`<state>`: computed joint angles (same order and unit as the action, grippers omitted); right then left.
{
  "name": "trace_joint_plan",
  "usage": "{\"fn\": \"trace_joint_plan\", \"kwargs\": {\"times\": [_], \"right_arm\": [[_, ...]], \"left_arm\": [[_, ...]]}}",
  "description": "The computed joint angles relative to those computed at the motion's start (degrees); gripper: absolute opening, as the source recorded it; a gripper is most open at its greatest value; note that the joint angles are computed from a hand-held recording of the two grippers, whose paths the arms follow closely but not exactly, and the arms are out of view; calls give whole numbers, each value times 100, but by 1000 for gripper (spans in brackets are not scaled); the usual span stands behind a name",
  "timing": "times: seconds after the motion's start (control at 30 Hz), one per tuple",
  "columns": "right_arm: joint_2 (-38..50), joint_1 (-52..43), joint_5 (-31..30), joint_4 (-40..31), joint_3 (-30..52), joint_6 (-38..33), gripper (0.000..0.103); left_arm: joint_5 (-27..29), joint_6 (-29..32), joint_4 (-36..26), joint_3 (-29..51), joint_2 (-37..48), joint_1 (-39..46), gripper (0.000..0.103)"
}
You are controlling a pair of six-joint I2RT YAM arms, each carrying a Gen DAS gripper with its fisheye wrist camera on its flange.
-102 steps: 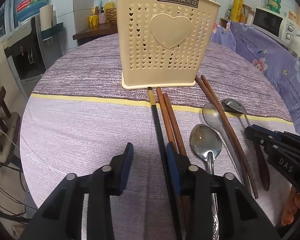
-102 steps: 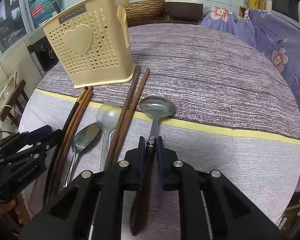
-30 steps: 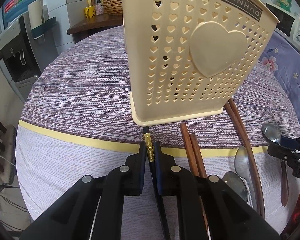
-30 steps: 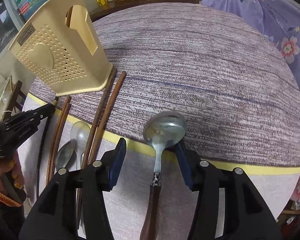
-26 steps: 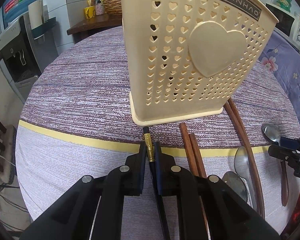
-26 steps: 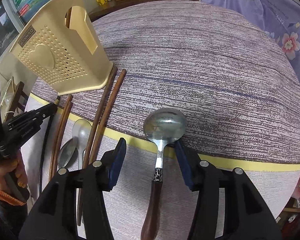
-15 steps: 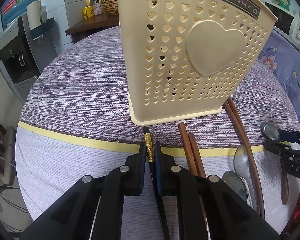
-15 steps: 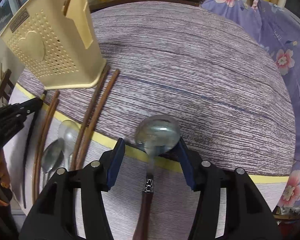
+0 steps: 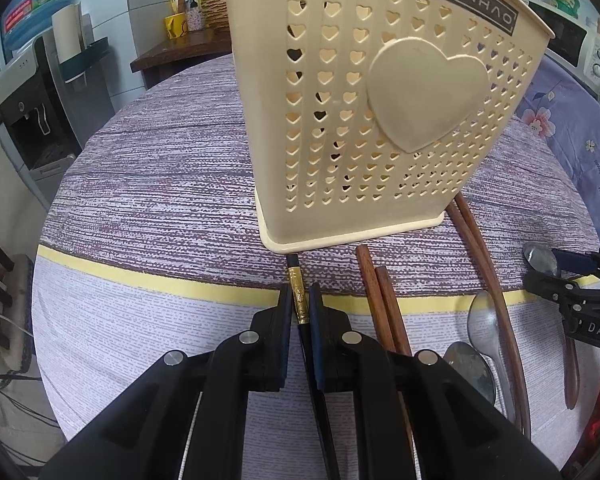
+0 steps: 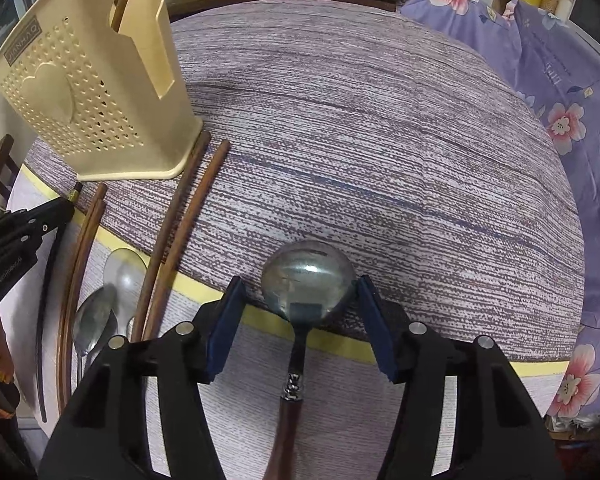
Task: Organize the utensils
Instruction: 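Lift the chopstick and ladle and carry both above the holder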
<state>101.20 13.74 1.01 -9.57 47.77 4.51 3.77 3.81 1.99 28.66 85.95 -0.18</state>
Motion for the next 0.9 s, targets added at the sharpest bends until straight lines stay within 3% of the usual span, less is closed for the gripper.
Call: {"fn": "trace_joint_plan", "kwargs": {"times": [0.07, 0.4, 0.63, 0.73, 0.9], "right_arm": [[26, 32, -11, -67, 61, -27, 48], [-68, -36, -151, 151, -106, -45, 48], [-789, -232, -664, 914, -852, 22, 48], [-1399, -202, -617, 1277, -1320, 13, 48], [-2760, -187, -719, 1577, -2054, 86, 48]], "left_arm": [[-42, -13, -18, 18, 12, -35, 10], [-170, -150, 25, -3, 14, -193, 9], [-62, -231, 251, -213, -134, -120, 9], [73, -251, 205, -365, -549, -16, 9], [646, -155, -348, -676, -2080, 482, 8]]}}
